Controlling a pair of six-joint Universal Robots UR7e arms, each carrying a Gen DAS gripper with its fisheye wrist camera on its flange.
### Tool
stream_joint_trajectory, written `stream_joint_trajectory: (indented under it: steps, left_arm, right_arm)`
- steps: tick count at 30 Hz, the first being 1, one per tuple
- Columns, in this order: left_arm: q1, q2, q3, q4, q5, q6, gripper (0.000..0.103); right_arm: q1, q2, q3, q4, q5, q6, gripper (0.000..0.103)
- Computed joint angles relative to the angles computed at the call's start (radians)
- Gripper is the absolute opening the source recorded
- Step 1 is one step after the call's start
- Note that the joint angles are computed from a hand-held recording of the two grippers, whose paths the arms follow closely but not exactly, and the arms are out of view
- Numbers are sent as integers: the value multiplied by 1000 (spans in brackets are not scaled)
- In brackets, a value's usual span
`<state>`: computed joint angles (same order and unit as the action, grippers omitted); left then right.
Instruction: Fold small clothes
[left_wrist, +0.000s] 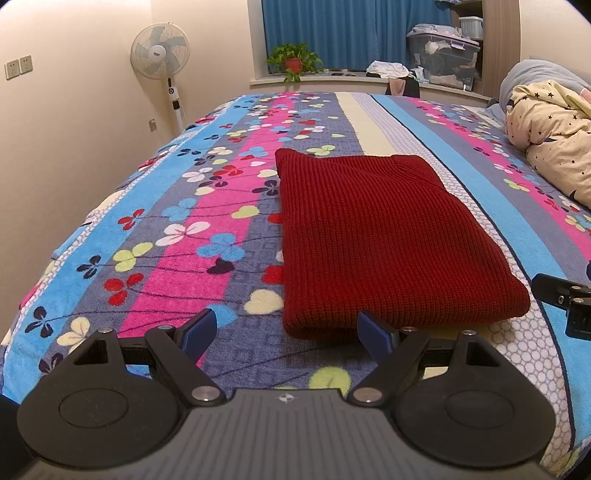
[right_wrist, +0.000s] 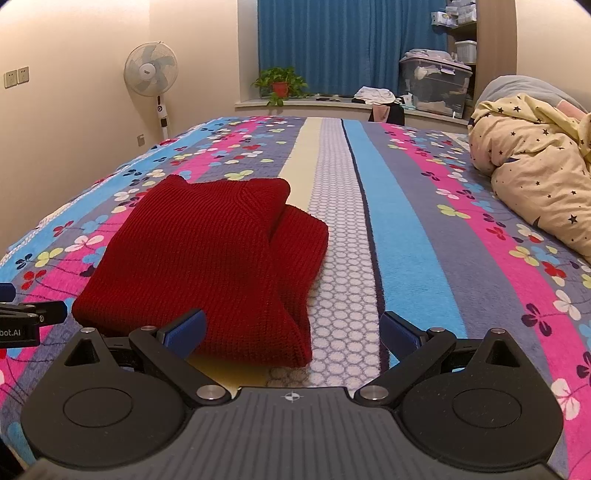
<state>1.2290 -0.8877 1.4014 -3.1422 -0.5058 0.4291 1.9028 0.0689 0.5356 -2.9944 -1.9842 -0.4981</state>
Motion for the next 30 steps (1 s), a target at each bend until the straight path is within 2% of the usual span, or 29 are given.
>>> stream_joint_trajectory:
  steps: [30]
  left_arm:
    - [4, -5, 2, 48, 4, -37, 87]
  right_arm:
    - [-12, -26, 45, -9, 25, -34, 100]
